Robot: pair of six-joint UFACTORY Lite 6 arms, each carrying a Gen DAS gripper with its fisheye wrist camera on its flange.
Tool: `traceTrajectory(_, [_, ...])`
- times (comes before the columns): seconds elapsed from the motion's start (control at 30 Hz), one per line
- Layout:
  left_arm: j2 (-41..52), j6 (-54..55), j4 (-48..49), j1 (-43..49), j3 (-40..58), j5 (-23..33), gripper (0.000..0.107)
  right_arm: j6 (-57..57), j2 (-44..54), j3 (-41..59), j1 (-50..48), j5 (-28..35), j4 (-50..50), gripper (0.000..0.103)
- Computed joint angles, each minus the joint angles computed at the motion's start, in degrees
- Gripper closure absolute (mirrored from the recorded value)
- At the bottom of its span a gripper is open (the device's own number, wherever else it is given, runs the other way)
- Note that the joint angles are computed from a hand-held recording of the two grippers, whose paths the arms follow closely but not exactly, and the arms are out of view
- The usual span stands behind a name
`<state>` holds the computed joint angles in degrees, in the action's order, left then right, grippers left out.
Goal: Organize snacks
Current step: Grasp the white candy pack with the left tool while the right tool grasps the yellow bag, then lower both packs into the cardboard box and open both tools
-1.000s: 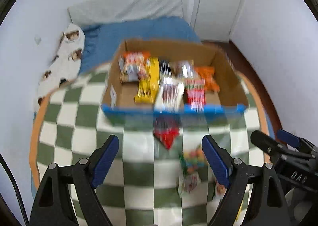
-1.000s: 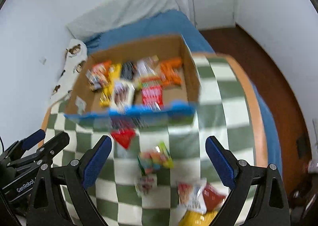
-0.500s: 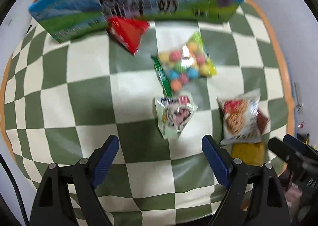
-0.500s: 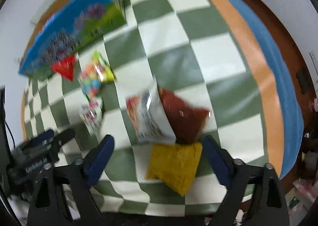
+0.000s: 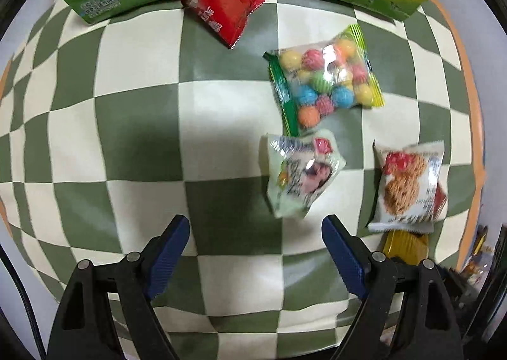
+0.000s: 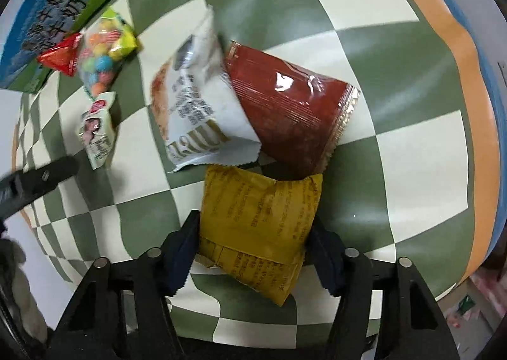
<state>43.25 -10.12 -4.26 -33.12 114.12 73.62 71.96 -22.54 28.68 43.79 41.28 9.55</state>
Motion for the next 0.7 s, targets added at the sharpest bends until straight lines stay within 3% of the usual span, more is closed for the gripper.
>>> traceTrajectory(0.2, [14.38,0.82,-1.08,-1.61,17.74,5.22,0.022,3.33,-3.03,0.66,1.84,1.84,-2.65,0.041])
traceTrajectory(0.33, [20.77,0.86,-2.79,-2.16,24.97,7.91,0.06,3.96,-3.73,0.85,2.26,1.74,-2.55,0.041])
traceTrajectory(0.43, [15.8,1.86,-1.67,-3.12,16.82,4.42,0.069,5.77,-6.58,1.07,3.24,3.29,-3.43,0.041])
traceTrajectory(0.53, [6.59,1.71,-2.66,-3.23,3.4,-0.47,0.07,6.25,-8.07,3.56,3.45,5.28,-4.26,0.041])
traceTrajectory(0.7, [-4.31,3.65,-5.01,-0.35,-5.58,-1.39,0.07,0.09,-7.45,11.57,-0.93,9.07,-4.35,0.042])
